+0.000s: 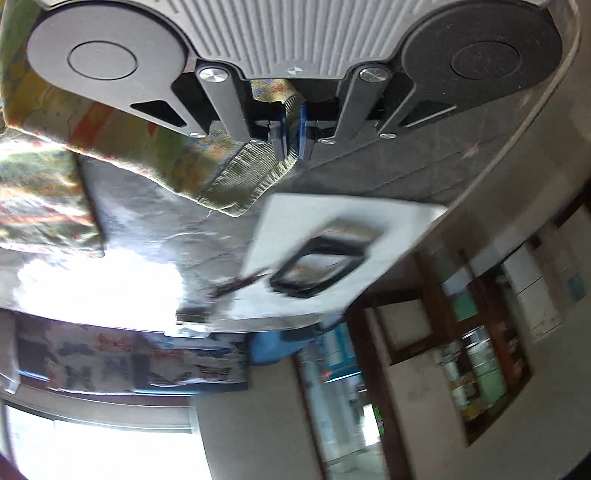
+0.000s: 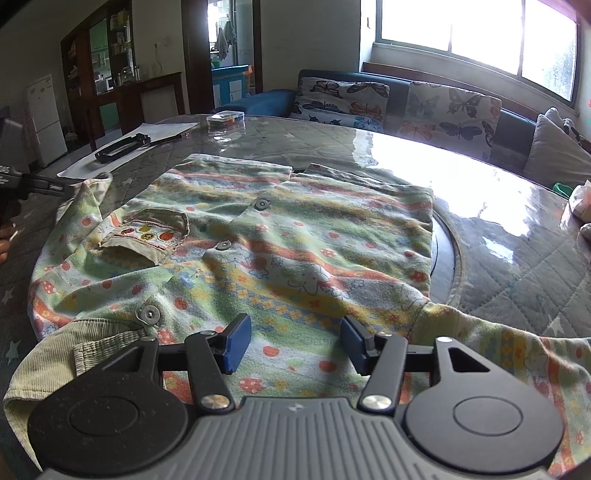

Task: Fold clothes

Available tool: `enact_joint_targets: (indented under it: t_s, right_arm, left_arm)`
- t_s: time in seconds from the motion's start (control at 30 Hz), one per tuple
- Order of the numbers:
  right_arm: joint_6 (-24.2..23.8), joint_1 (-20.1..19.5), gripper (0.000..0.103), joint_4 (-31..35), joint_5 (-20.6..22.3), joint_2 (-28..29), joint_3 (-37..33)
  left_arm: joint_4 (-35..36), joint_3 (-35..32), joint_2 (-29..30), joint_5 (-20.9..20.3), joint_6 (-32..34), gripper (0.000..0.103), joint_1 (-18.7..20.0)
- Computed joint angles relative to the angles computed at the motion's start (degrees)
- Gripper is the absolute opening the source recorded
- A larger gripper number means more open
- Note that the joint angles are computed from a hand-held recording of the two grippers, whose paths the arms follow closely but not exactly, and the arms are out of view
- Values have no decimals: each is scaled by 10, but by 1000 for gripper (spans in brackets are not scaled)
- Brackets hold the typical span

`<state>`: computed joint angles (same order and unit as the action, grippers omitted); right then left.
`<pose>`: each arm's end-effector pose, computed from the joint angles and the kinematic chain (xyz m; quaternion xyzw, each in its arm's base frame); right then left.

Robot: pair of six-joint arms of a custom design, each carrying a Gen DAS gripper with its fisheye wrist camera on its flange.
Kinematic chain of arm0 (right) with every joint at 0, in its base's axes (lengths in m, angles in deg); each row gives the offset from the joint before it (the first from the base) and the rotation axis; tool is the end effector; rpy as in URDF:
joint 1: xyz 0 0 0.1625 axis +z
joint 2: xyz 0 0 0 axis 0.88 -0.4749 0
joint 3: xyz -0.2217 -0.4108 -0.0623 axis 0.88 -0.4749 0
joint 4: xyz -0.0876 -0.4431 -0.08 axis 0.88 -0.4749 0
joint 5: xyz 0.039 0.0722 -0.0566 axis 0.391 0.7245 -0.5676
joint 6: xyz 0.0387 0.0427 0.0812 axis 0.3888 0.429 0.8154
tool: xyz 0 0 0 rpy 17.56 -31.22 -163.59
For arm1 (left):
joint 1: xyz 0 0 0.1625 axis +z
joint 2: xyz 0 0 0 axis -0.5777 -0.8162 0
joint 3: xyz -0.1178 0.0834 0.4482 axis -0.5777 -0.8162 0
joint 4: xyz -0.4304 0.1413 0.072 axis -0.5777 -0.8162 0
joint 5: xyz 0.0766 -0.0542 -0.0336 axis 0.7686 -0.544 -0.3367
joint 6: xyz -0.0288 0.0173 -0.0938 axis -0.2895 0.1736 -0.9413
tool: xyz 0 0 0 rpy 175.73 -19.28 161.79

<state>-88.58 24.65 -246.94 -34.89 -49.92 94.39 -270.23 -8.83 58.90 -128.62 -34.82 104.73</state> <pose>0.0410 -0.7330 0.1555 0.1337 -0.8512 0.3662 0.3514 -0.1188 -0.9134 0.0386 0.2082 0.7864 -0.3874 0.4337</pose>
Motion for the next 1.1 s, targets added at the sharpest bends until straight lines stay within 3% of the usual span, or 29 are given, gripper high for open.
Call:
enact_joint_targets:
  t_s: [0.07,0.2,0.33,0.43,0.63,0.77,0.8,0.93,1.1]
  right_arm:
    - [-2,1,55,-2,-2,1,0]
    - [-7,1,58,-6,-3,-1,3]
    - [-10,1,59,-14,-4,-2,7]
    - [-16,2,60,-18,-7,-3,11]
    - [-28,0,63,-29,-9,-14,28]
    - [-37,0,63,-31,-3,-27,46]
    - [-43,1,63,-31,0,-31,52]
    - [-70,4,64,-25,7,-39,69]
    - [-94,7,64,-15,6,-44,85]
  left_arm:
    - [-50,27,-13,31,7,5,-4]
    - [-209,83,-33,101,108,5,-20]
    - [-309,129,-52,110,193,5,-28]
    - [-295,106,-40,143,207,6,-27]
    - [-269,49,-9,154,241,10,-21]
    - [-319,5,16,162,311,32,-20]
    - [-331,0,20,160,323,33,-20]
    - [-335,60,-11,134,284,31,-31]
    - [-162,252,-116,2,74,28,-52]
